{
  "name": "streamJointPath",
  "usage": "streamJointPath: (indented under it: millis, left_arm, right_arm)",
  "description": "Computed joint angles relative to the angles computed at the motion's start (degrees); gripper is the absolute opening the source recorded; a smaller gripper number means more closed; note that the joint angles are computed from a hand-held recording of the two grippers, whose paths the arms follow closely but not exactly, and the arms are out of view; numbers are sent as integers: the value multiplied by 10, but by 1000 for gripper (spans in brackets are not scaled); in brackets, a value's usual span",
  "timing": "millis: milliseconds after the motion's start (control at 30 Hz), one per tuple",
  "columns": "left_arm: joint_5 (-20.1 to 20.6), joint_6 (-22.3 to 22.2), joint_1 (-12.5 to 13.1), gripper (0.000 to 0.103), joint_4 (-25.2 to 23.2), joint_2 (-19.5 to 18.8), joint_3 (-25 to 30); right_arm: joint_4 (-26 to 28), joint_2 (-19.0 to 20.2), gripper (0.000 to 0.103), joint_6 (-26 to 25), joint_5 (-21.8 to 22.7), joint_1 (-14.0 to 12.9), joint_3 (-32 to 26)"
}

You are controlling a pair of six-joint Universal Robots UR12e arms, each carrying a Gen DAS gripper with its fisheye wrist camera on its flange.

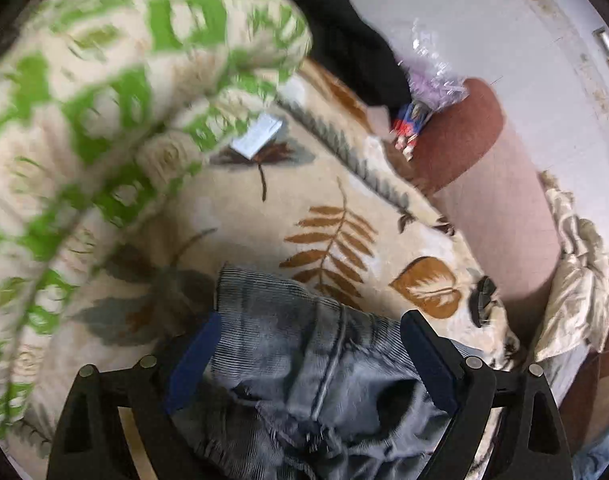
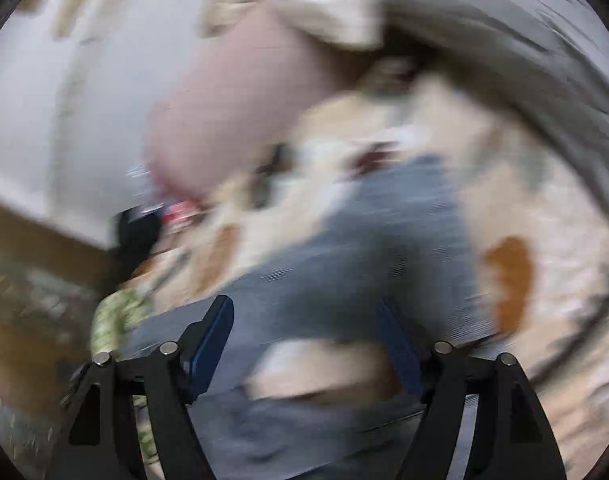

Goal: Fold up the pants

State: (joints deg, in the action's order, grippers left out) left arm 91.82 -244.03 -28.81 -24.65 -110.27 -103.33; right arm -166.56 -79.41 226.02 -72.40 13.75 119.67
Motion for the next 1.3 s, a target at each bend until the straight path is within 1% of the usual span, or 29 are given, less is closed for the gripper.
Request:
streamJointPath:
  millis: [33,67,100,167,200,233,267,300,333,367,400,433,467,567,600,667,700,767,800,867,933,967,1033,1133,1200,1300]
  left_arm:
    - [-12,-1,2,93,-6,-5,5]
    - [-30,2,6,93,-4,-12,8]
    - [-37,0,6,93,0,-17,9]
    - [-29,1,0,91,-8,-23,16]
    - [-19,13,-4,90,-23,-28,25]
    - [-11,20,-7,83,-35,-31,33]
    - [-1,28,-11,67,-47,-34,40]
    - [-4,31,-13,56,-50,-36,43]
    - [-12,28,-13,36,-44,-35,42]
    - [-21,21,-12,26,-26,-34,36]
    - [-17,15,-13,24,-12,-31,31]
    - [-14,15,-14,20,-5,-29,28]
    - [-13,14,-13,18,18,-25,20]
    - [-32,2,-4,17,135,-14,-13]
    - [-34,3,-2,17,159,-10,-19]
    - [-19,15,-2,17,181,-2,-25]
    - [-16,16,-1,17,193,0,-29]
    - [-23,13,5,17,223,4,-38]
    - [-29,13,8,17,230,5,-40]
    - [-55,27,15,18,218,4,-38]
    - [-66,26,19,18,221,-2,-37]
    - [-66,29,19,18,224,-6,-33]
    - [-60,50,17,18,204,-10,-19]
    - [-51,71,11,18,197,-7,-13]
    - [-41,84,6,18,179,4,-13]
    - [-30,100,-1,20,178,22,-30]
  right_arm:
    - [11,2,75,1,2,-8,-1]
    - [11,7,75,4,2,-16,-1]
    - [12,13,75,3,-6,-18,-3]
    - [49,26,75,-24,-30,-11,-20]
    - [65,31,75,-33,-28,-9,-26]
    - [82,40,75,-43,-17,-6,-33]
    - [97,45,74,-48,-30,2,-40]
    - [115,44,69,-60,-53,7,-47]
    - [122,42,42,-74,-51,9,-50]
    - [104,39,5,-68,-26,6,-44]
    - [82,35,6,-53,-10,3,-38]
    - [70,29,6,-48,-18,5,-35]
    - [52,20,6,-51,-25,8,-31]
    - [-49,-10,5,-36,-5,2,-6]
    - [-82,-21,5,-36,-8,3,0]
    - [-157,-33,5,-37,-8,5,8]
    - [-183,-39,5,-34,-1,3,14]
    - [-230,-41,5,-19,26,-4,20]
    - [-250,-40,5,-11,37,-9,24]
    - [-254,-34,5,5,50,-17,27]
    - [-262,-27,5,24,72,-29,34]
    - [-264,-17,6,36,81,-34,33]
    - [-264,-8,6,41,87,-40,34]
    - [-284,-6,6,61,107,-49,38]
    - [-288,-21,6,46,114,-48,44]
    - [-277,-50,6,13,117,-42,60]
